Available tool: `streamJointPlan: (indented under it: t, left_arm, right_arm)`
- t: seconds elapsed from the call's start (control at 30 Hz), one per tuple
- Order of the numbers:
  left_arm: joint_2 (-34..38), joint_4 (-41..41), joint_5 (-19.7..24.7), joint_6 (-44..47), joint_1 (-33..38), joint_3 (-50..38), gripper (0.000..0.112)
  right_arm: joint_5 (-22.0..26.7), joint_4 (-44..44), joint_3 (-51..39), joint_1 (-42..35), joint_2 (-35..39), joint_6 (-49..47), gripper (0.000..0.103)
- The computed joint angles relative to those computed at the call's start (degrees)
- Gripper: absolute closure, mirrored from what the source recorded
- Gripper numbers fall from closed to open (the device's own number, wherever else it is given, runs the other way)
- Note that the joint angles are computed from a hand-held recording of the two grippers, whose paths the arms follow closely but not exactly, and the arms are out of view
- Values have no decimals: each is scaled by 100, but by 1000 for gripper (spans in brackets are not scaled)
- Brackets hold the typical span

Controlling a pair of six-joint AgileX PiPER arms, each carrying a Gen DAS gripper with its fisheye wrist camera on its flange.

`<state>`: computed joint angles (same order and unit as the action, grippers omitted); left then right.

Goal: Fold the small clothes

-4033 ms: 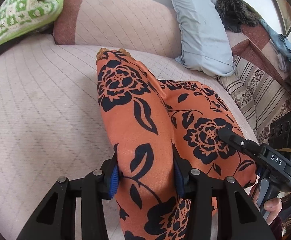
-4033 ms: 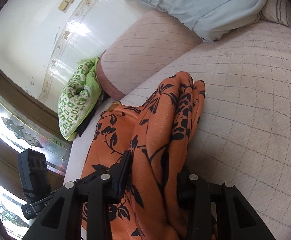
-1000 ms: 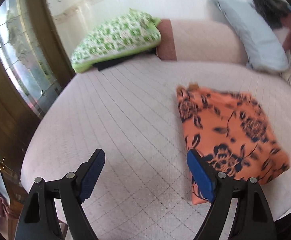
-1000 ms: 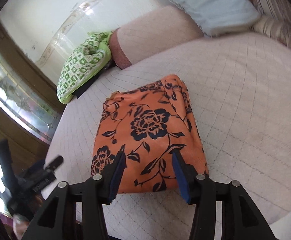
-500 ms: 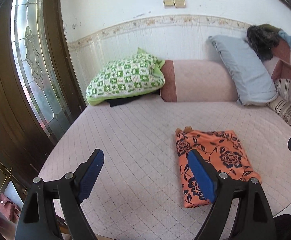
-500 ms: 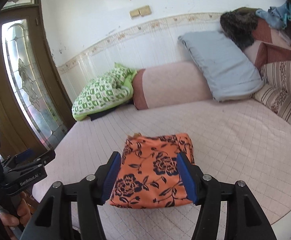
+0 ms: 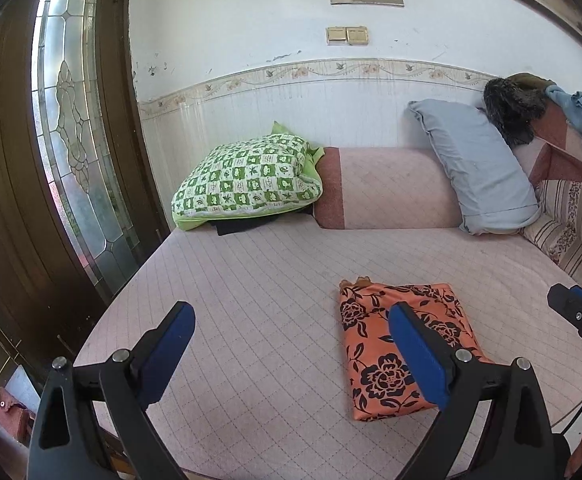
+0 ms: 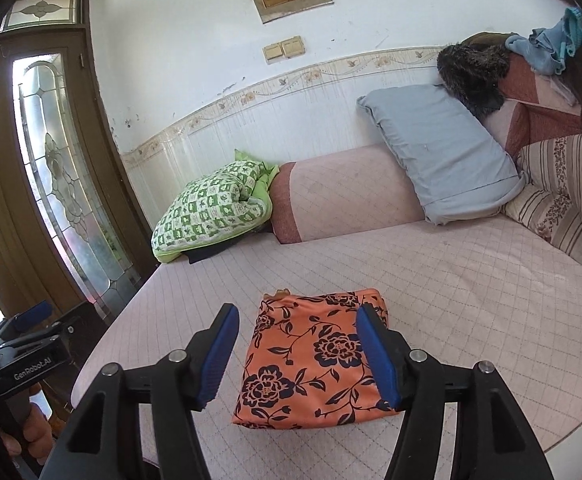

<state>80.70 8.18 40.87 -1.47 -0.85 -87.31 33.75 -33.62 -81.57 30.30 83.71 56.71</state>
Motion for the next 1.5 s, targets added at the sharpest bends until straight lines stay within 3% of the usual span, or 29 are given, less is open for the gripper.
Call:
streamJointPlan:
  t: [0.33,0.77,1.5]
  left_arm:
    - [-55,480,-81,-468,30,151,15]
    - [-79,471,-148,-331,68,271,15]
    - [-235,-195,-266,404,180,428,15]
  right_arm:
    - [-42,223,29,12,94,-204,38]
    - [-89,321,10,71,187,-310,38]
    - [-226,338,13,187,239,-506,38]
